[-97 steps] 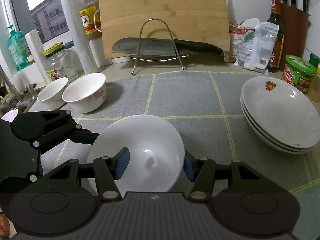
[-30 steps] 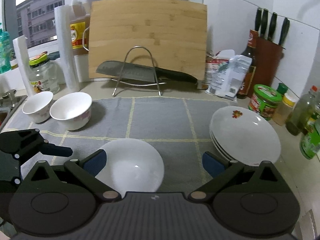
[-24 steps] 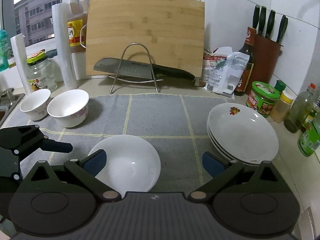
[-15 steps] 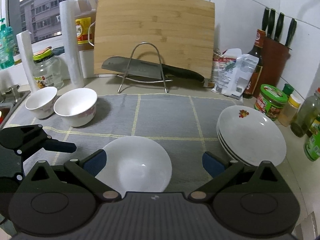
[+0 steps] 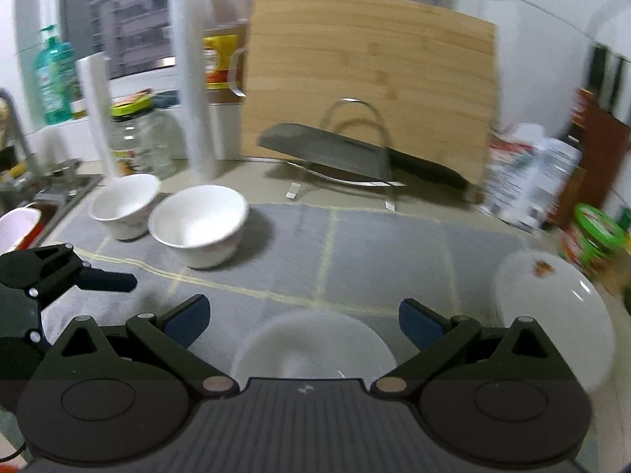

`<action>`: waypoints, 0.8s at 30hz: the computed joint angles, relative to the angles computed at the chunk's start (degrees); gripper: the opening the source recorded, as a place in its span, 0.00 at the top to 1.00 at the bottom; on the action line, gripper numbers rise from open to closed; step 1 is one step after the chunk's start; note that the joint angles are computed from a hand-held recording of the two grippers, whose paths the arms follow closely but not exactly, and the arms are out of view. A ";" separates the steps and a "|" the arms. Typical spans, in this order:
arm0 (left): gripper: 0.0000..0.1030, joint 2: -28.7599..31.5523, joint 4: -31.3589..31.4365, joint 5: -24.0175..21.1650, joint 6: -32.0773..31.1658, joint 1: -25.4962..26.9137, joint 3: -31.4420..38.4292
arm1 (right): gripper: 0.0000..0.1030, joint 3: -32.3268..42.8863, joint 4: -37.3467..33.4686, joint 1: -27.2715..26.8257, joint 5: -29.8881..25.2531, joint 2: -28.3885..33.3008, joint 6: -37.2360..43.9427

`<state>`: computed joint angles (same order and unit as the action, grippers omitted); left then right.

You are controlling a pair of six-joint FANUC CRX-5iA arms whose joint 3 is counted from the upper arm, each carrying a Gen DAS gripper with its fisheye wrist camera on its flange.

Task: Organize plates and bowls
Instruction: 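Move the right gripper back to the white bowls near the sink, then grasp the rim of a second white bowl with the right gripper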

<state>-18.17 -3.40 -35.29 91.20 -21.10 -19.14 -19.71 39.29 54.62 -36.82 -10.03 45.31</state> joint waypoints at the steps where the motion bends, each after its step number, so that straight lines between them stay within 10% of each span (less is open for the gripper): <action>1: 0.08 0.19 -4.25 -2.35 5.37 -0.71 1.80 | 0.00 1.43 -2.48 -0.51 0.76 0.88 3.36; 13: 0.08 1.19 -24.15 -8.49 26.97 -4.48 6.72 | 0.00 23.67 -31.38 -5.44 -4.09 13.61 39.10; 24: 0.08 6.38 -22.50 -5.91 27.18 -1.38 9.60 | 0.00 42.72 -46.12 -10.30 -15.54 26.04 53.61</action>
